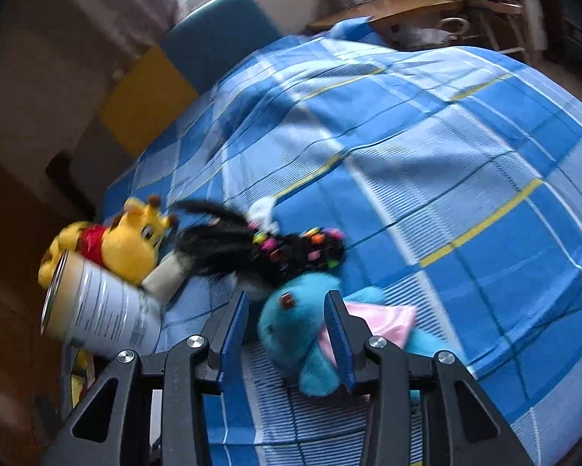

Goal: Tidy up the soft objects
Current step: 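Grasp the white sponge pad with the left tool while the right tool grasps the beige mesh cloth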

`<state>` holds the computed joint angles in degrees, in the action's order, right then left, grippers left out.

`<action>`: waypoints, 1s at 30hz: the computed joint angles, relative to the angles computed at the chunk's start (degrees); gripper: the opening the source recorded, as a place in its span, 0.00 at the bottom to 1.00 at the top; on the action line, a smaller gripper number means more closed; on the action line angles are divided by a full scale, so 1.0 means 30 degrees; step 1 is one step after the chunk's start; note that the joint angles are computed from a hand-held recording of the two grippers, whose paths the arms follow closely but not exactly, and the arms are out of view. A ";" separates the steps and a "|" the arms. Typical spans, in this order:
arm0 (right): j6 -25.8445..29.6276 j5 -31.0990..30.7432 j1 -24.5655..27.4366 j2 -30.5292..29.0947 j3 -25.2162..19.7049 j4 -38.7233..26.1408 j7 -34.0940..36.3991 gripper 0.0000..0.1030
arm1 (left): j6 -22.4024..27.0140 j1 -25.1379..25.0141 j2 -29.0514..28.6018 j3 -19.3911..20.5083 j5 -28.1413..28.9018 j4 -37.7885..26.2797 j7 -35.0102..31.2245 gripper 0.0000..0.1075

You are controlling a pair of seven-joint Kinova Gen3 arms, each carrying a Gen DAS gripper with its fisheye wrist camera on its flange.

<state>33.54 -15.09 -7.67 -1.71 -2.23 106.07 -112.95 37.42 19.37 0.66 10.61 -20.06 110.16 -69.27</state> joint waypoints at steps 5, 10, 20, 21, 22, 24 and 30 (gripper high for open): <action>0.1263 -0.2615 -0.0194 0.0918 -0.0405 -0.0978 0.3883 0.39 | -0.3311 -0.0993 -0.1738 0.0244 -0.0524 0.3304 -0.0215 0.56; 0.2302 -0.4603 -0.0691 0.2185 -0.0747 -0.2421 0.6124 0.39 | -0.5141 -0.0868 -0.2040 -0.1167 0.2703 0.4131 -0.3452 0.56; 0.1773 -0.7072 -0.0212 0.7242 -0.1913 -0.6704 0.4073 0.39 | -0.6537 -0.1715 -0.2335 -0.1145 0.5755 0.4824 -0.6478 0.56; 0.1500 -0.6823 -0.0531 0.7597 -0.1704 -0.6997 0.3296 0.39 | -0.6598 -0.1739 -0.2357 -0.1180 0.6021 0.4864 -0.6764 0.56; 0.1321 -0.6515 -0.0778 0.7906 -0.1496 -0.7271 0.2519 0.39 | -0.6650 -0.1771 -0.2381 -0.1199 0.6248 0.4898 -0.7004 0.56; 0.1038 -0.6214 -0.0560 0.8549 -0.1904 -0.7820 0.1674 0.39 | -0.6731 -0.1775 -0.2406 -0.1317 0.6781 0.4948 -0.7529 0.56; 0.1893 -0.3567 -0.1406 0.9879 -0.1526 -0.9867 -0.1559 0.41 | -0.6788 -0.1582 -0.2564 -0.1941 0.8587 0.5118 -0.9317 0.56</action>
<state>39.22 -25.79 -11.89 27.93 -6.81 76.46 -117.63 17.06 14.62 -7.03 4.79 5.70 125.51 -97.22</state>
